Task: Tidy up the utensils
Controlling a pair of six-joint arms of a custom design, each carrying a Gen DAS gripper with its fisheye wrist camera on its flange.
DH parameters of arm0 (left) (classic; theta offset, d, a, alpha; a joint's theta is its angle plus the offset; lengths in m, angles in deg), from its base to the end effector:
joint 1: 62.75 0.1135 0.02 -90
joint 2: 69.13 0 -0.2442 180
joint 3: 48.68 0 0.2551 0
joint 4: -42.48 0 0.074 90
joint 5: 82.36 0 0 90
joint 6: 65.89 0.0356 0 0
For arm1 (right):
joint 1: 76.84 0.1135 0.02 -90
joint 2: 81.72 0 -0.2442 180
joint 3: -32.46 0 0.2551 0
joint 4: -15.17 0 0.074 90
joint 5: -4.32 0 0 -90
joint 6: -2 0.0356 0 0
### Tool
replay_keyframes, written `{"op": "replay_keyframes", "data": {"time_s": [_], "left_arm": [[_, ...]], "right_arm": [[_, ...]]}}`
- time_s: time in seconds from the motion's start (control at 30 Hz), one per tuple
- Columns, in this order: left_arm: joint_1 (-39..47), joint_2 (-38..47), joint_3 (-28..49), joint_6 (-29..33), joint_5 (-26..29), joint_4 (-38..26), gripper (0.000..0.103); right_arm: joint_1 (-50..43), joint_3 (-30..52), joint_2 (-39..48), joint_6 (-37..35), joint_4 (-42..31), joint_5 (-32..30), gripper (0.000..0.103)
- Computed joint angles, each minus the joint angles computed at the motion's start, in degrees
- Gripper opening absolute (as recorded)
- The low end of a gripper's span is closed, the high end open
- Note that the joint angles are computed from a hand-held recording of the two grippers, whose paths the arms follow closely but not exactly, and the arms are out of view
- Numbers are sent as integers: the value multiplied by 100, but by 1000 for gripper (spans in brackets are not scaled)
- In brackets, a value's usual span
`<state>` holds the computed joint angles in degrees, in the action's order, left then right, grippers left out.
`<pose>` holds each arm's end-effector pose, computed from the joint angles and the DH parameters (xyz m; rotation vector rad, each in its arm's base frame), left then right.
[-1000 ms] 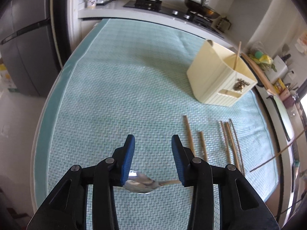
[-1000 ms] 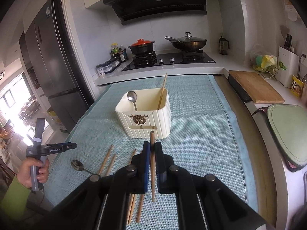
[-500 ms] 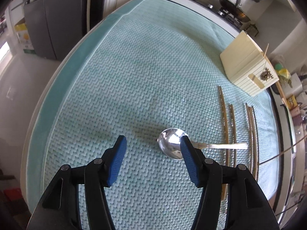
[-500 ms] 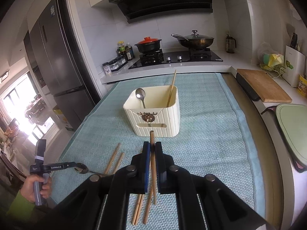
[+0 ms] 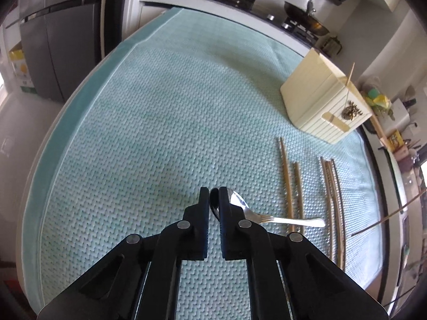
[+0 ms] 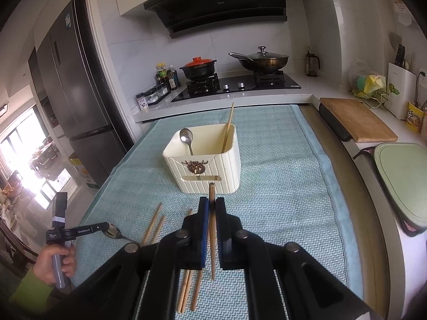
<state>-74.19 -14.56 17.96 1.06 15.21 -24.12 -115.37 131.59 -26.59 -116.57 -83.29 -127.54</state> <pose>0.1866 -0.0425 0.2768 -0.2050 2.5514 -0.4043 0.1105 -0.0576 0.4093 -0.0785 2.2390 0.3149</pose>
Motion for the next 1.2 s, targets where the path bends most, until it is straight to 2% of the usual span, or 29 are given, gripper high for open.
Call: {"op": "replay_keyframes", "data": {"time_s": [0.23,0.47,0.73,0.83,0.97,1.2], "left_arm": [[-2,97,901,178,-88,-205,1],[-392,98,1875,465,-636,-499,1],[-702,285,2565,645,-1043,-578,1],[-679,502,2985,697,-971,-632,1],[-616,1028,3960,844,-924,-770,1],[-804,2553,6566,1078,-1077,-1222,1]], "right_arm": [[-453,267,179,-308,-221,-310,5],[-723,499,301,-481,-377,-487,5],[-779,716,417,-505,-414,-555,5],[-542,910,498,-181,-173,-448,5],[-34,1390,713,476,323,-193,5],[1171,2624,1426,1787,1257,560,5]]}}
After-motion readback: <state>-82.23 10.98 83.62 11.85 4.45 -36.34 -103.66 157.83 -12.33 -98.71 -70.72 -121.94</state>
